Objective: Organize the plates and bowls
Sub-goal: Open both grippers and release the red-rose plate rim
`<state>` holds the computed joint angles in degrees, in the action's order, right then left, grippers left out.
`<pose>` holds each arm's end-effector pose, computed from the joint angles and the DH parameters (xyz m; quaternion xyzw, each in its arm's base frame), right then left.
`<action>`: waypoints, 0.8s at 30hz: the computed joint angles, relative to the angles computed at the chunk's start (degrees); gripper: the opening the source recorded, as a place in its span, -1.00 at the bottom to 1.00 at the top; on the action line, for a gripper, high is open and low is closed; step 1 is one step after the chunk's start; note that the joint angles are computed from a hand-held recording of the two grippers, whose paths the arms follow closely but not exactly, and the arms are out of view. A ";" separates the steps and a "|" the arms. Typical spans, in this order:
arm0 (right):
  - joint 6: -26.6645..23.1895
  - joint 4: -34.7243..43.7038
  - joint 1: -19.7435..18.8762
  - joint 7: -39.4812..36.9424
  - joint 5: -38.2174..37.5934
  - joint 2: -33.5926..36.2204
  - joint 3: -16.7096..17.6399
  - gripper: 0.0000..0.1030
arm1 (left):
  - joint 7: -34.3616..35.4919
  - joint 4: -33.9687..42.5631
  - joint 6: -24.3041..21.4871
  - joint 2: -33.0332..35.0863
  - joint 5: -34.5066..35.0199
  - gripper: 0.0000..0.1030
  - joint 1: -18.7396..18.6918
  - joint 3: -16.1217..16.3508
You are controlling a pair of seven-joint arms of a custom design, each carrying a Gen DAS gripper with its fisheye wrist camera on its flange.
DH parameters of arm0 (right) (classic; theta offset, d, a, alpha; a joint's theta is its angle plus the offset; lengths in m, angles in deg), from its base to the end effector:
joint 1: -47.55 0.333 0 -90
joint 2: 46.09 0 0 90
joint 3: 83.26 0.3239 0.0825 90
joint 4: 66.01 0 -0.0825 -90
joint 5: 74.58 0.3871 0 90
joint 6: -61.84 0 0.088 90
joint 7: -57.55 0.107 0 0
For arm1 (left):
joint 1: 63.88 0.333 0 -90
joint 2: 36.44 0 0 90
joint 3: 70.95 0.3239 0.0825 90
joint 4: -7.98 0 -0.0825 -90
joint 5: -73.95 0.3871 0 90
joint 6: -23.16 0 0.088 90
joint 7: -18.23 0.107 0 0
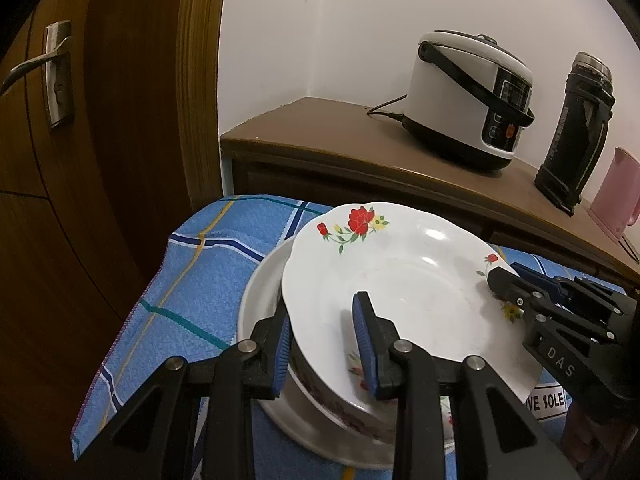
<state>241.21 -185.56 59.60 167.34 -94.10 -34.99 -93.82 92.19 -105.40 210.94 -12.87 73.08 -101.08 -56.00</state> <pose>0.6244 0.0511 0.4380 -0.6559 0.6308 -0.3006 0.2855 0.6113 -0.2686 0.3792 -0.5821 0.6858 -0.3742 0.2254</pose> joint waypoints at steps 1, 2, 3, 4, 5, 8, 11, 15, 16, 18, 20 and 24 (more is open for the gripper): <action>-0.09 0.15 0.07 0.02 -0.04 0.11 -0.05 -0.58 | 0.08 -0.06 0.00 -0.05 0.03 -0.39 0.18 -0.19; -0.30 0.29 0.11 0.00 -0.04 0.18 -0.04 -0.58 | 0.16 -0.11 -0.07 -0.12 0.05 -0.39 0.47 -0.52; -0.45 0.28 -0.01 -0.16 0.05 0.15 0.12 -0.58 | 0.22 -0.11 -0.11 -0.17 0.11 -0.39 0.84 -0.90; -0.76 0.57 -0.12 -0.34 0.19 0.31 0.32 -0.58 | 0.28 -0.09 -0.16 -0.21 0.17 -0.39 1.14 -1.21; -0.96 0.65 -0.01 -0.30 -0.01 0.35 0.21 -0.58 | 0.34 0.03 -0.25 -0.19 0.27 -0.39 1.54 -1.61; -0.85 0.59 0.32 0.32 -0.93 0.35 -0.23 -0.57 | 0.17 0.09 -0.42 -0.14 0.45 -0.39 1.19 -1.21; -0.75 0.57 -0.34 -0.39 -0.13 0.33 0.42 -0.57 | -0.09 0.11 -0.53 -0.14 0.72 -0.39 0.98 -0.97; -0.32 0.39 -0.28 -0.70 -0.19 0.34 0.09 -0.57 | -0.07 -0.09 -0.73 -0.35 1.33 -0.39 1.32 -1.35; -0.24 0.31 0.18 -0.28 -0.62 0.33 -0.41 -0.57 | -0.07 -0.08 -0.79 -0.39 1.50 -0.39 1.64 -1.67; -0.17 0.36 0.45 0.00 -0.94 0.44 -0.73 -0.57 | -0.23 -0.09 -0.86 -0.38 1.80 -0.39 1.56 -1.54; -0.08 0.30 0.78 0.36 -1.36 0.43 -1.11 -0.57 | -0.39 -0.15 -0.82 -0.45 2.02 -0.39 1.76 -1.73; -0.02 -0.08 1.67 1.43 -2.88 0.08 -2.01 -0.57 | -0.44 -0.33 -0.57 -0.56 2.25 -0.39 2.51 -2.49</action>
